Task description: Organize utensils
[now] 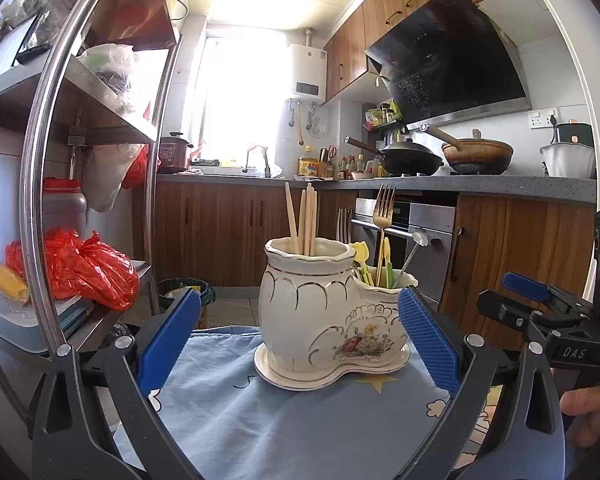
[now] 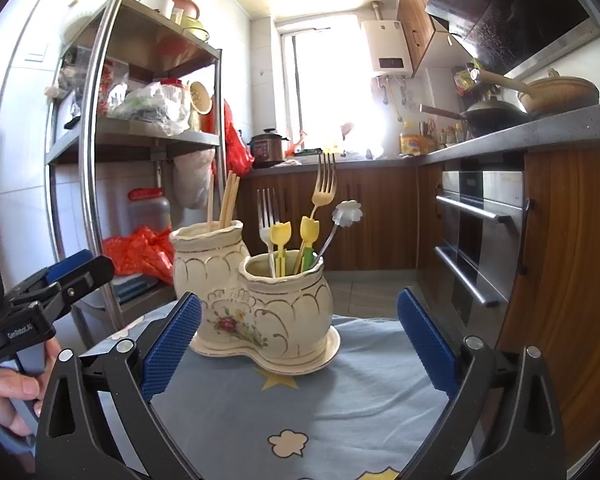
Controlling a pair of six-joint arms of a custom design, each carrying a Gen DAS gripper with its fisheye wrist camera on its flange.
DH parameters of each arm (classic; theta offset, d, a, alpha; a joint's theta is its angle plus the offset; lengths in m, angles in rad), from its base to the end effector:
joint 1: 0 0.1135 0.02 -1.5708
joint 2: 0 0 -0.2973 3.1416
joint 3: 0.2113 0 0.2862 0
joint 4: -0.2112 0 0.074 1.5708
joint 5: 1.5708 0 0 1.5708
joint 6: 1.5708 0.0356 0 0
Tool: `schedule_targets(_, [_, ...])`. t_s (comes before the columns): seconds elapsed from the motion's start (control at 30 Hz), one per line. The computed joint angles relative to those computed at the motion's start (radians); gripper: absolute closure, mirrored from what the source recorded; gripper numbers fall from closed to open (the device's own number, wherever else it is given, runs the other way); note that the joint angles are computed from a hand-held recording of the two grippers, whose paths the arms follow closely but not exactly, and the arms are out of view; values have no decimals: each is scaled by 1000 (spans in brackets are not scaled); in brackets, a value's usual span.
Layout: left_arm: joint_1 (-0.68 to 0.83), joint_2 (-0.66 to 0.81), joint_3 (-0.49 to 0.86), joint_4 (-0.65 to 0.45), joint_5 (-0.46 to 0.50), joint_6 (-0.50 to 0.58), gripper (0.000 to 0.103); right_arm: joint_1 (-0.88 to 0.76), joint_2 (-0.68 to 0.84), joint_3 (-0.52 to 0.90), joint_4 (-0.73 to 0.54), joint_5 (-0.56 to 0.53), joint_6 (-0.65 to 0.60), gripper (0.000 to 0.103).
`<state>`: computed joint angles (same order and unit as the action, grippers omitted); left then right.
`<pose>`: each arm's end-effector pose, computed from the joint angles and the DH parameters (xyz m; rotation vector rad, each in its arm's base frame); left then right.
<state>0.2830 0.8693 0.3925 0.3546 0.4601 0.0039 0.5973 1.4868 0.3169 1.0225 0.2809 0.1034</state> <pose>0.2055 0.0433 0.2526 0.1090 1.6796 -0.1735 0.2260 0.1418 0.1596 -0.2155 1.7066 0.2788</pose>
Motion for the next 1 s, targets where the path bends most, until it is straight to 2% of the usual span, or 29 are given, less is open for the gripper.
schedule_targets(0.4, [-29, -2, 3, -11, -43, 21, 6, 1, -8, -3, -3, 1, -4, 5])
schedule_targets(1.0, [-37, 2, 8, -17, -47, 27, 5, 9, -8, -1, -9, 5, -4, 5])
